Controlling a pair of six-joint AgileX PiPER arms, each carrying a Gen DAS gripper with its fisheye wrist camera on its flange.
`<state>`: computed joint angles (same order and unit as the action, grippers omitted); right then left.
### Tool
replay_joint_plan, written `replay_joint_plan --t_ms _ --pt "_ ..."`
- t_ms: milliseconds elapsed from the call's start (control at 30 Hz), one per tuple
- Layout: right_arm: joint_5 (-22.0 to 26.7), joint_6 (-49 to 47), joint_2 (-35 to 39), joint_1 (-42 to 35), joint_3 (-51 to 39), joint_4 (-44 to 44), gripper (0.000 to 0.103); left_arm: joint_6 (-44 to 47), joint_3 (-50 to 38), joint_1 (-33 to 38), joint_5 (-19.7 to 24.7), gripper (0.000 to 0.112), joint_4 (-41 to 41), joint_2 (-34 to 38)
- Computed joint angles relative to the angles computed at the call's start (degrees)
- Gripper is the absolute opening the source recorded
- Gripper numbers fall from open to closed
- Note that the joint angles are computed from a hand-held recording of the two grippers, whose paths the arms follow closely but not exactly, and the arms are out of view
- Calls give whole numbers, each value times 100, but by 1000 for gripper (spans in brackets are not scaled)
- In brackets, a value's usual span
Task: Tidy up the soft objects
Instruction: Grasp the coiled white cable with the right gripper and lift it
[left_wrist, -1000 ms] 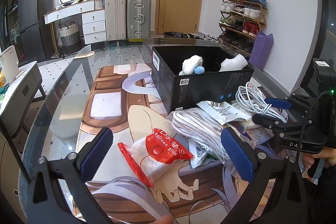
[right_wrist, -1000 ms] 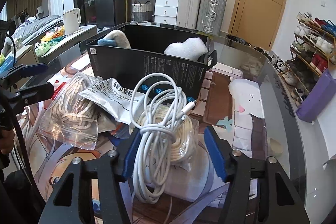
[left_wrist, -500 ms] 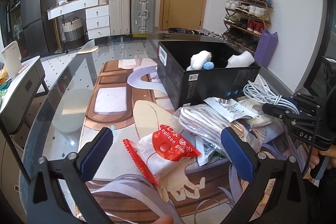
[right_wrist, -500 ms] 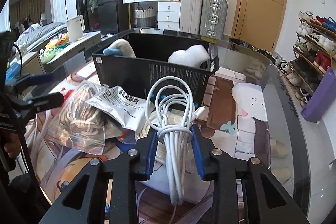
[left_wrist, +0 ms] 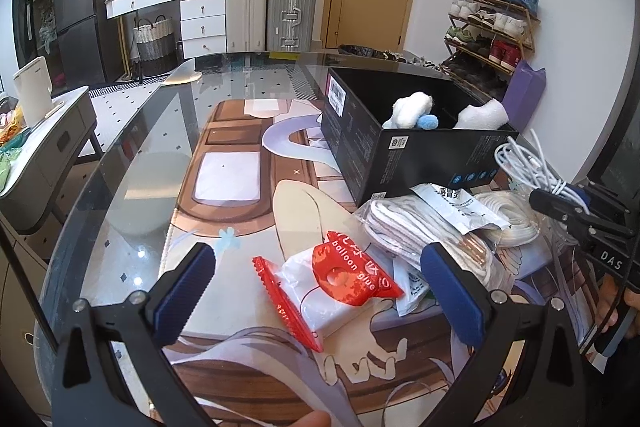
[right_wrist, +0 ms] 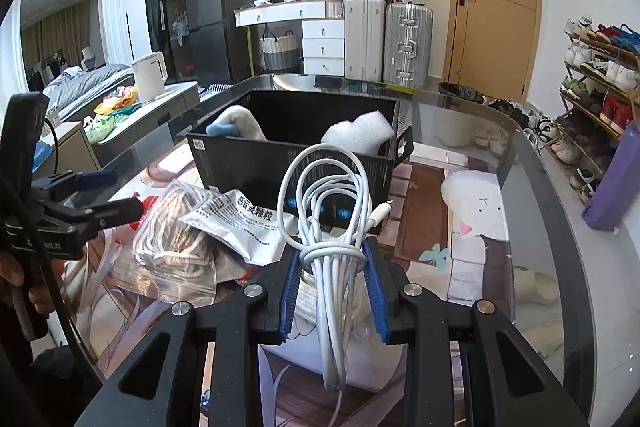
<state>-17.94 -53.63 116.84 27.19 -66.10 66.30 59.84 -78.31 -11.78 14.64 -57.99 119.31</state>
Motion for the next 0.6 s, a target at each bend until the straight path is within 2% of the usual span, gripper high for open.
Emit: replay_joint_plan --t_ms 167,333,400,467,600 --pt "-42 -9 -32 24 9 -31 31 -1096 -196 -13 54 103 926 134" --pt "-54 118 -56 14 55 -156 31 -2624 -474 -45 151 103 2255 348" --pt "-47 124 -60 11 61 -166 31 -3027 -561 -62 224 103 2594 402" --pt "-46 118 -54 11 57 -163 31 -2996 -620 -56 332 103 2538 451" --pt "-50 70 -80 16 73 -125 31 -3640 -679 -169 322 103 3236 523"
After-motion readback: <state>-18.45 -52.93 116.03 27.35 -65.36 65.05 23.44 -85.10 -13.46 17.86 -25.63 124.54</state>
